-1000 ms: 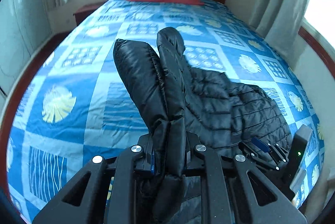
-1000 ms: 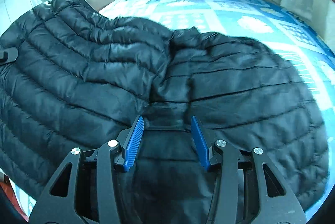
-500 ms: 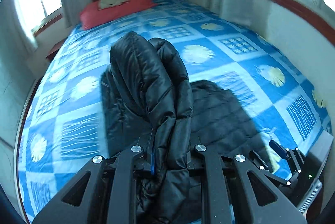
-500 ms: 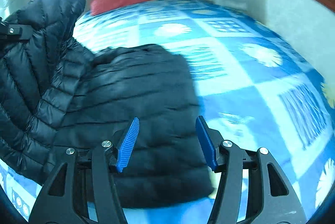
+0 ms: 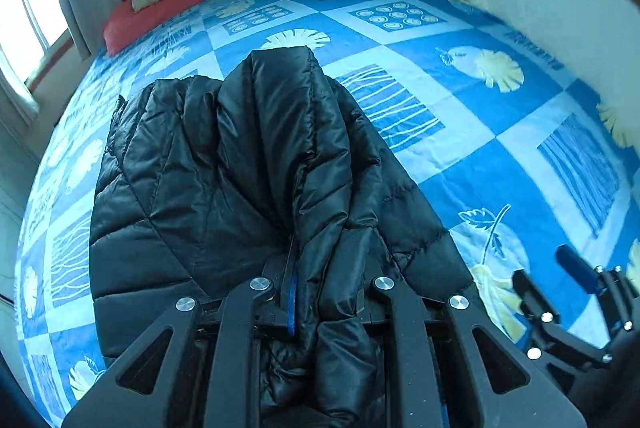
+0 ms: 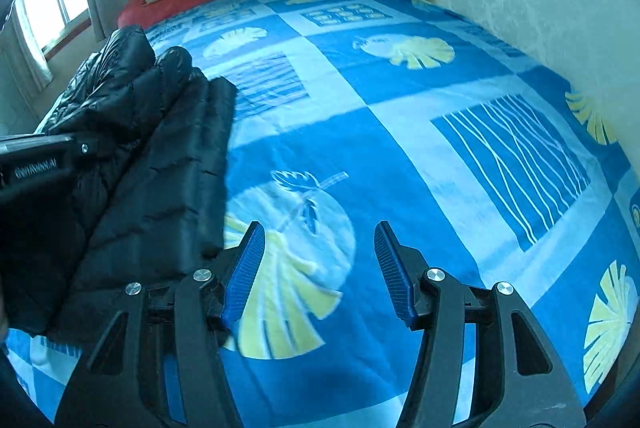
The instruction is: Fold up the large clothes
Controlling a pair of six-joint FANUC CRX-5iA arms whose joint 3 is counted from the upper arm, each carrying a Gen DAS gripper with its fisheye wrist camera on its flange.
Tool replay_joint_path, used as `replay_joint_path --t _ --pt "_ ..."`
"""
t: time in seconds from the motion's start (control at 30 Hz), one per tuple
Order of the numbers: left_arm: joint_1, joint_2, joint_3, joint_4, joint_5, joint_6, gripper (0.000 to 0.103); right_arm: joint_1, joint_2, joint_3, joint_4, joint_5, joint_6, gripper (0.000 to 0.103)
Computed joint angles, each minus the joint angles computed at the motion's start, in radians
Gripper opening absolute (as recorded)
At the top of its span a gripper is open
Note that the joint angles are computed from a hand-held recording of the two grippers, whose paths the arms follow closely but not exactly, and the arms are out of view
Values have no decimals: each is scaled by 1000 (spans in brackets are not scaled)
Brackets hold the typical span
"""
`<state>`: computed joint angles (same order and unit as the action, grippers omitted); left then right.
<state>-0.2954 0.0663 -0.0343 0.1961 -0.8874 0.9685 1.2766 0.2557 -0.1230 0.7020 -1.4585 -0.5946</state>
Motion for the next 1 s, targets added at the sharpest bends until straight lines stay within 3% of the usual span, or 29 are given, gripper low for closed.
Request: replay_joint_path --t 0.33,0.47,0.6,0.87,1.0 --pt "-45 -26 -39 -92 90 50 21 4 -30 -56 1 40 -66 57" --pt "-50 -66 -76 -77 119 52 36 11 -39 -63 -8 22 -81 57" --pt "-31 -148 -167 50 147 -47 57 18 -49 -70 -23 0 -91 57" --pt "33 -273 -256 322 77 -281 58 35 -49 -44 -38 -57 -88 57" --pt "126 -337 -304 472 62 -405 58 31 -25 3 -12 -76 -47 57"
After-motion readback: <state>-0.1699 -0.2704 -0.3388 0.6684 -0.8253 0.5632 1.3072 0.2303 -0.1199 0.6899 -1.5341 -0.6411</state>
